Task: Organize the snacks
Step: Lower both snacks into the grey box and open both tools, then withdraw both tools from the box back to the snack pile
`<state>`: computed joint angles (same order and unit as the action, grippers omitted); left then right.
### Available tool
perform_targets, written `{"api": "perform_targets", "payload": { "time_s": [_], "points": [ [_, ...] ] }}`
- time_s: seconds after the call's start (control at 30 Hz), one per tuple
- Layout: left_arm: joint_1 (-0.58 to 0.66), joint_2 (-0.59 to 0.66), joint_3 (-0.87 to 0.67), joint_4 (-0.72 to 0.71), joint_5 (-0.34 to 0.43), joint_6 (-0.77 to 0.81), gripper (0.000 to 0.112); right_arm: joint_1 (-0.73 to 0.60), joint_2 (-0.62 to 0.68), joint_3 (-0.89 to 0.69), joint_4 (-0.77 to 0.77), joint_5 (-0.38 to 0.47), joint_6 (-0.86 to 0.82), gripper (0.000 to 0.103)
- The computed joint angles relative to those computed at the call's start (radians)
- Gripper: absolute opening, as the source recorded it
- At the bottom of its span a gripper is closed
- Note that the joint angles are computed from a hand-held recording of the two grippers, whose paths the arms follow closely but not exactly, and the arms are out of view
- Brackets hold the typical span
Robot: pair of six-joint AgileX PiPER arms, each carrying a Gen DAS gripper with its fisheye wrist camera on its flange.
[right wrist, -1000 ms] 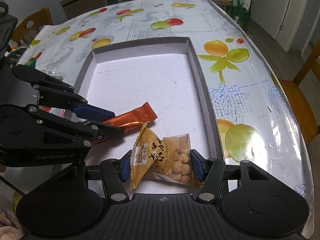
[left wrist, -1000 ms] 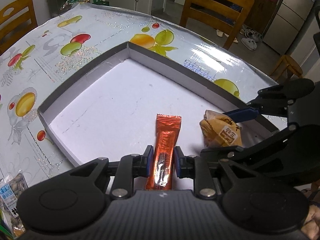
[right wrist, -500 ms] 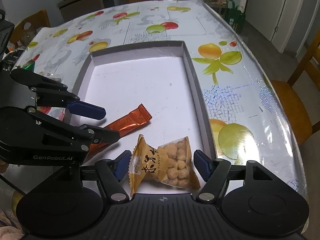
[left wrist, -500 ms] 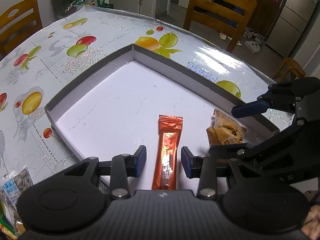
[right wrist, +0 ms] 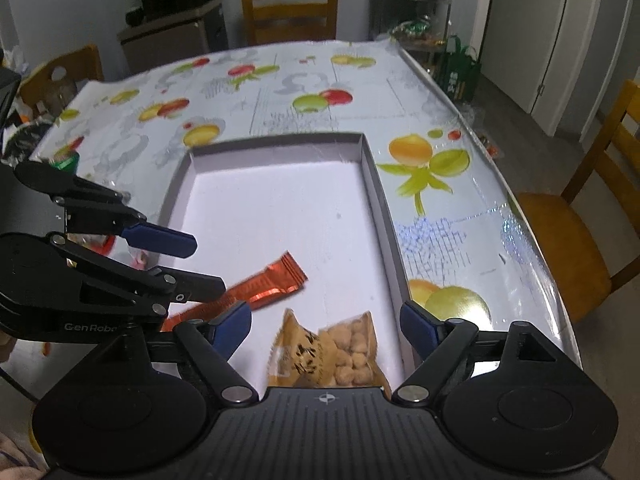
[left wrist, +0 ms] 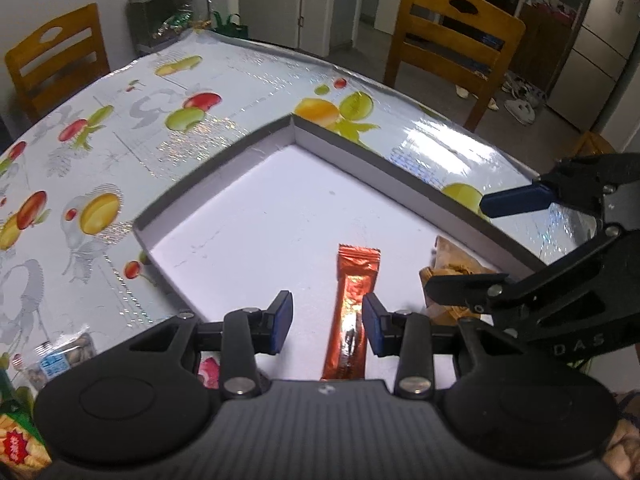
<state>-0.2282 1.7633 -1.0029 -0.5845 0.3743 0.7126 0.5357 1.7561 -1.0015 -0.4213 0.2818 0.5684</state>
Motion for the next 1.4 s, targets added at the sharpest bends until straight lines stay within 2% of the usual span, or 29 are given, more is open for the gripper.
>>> {"api": "perform_targets", "payload": {
  "time_s": [0.2, 0.4, 0.83, 1.3, 1.4],
  "points": [
    [0.018, -0.061, 0.040, 0.088, -0.027, -0.090, 0.042, 0.020, 0.004, -0.027, 0.029, 0.009, -0.021, 0.087],
    [0.060, -0.116, 0.086, 0.107, -0.049, -0.109, 0.051, 0.053, 0.016, -0.056, 0.066, 0.020, -0.058, 0.088],
    [0.184, -0.209, 0.190, 0.013, -0.046, 0.017, 0.054, 0.127, 0.063, -0.128, 0.087, 0.043, -0.067, 0.093],
    [0.330, -0.291, 0.291, -0.080, -0.022, 0.166, 0.058, 0.175, 0.135, -0.234, 0.236, 0.069, -0.253, 0.095],
    [0.377, -0.317, 0.327, -0.118, -0.010, 0.235, 0.063, 0.184, 0.150, -0.258, 0.268, 0.078, -0.294, 0.095]
  ]
}}
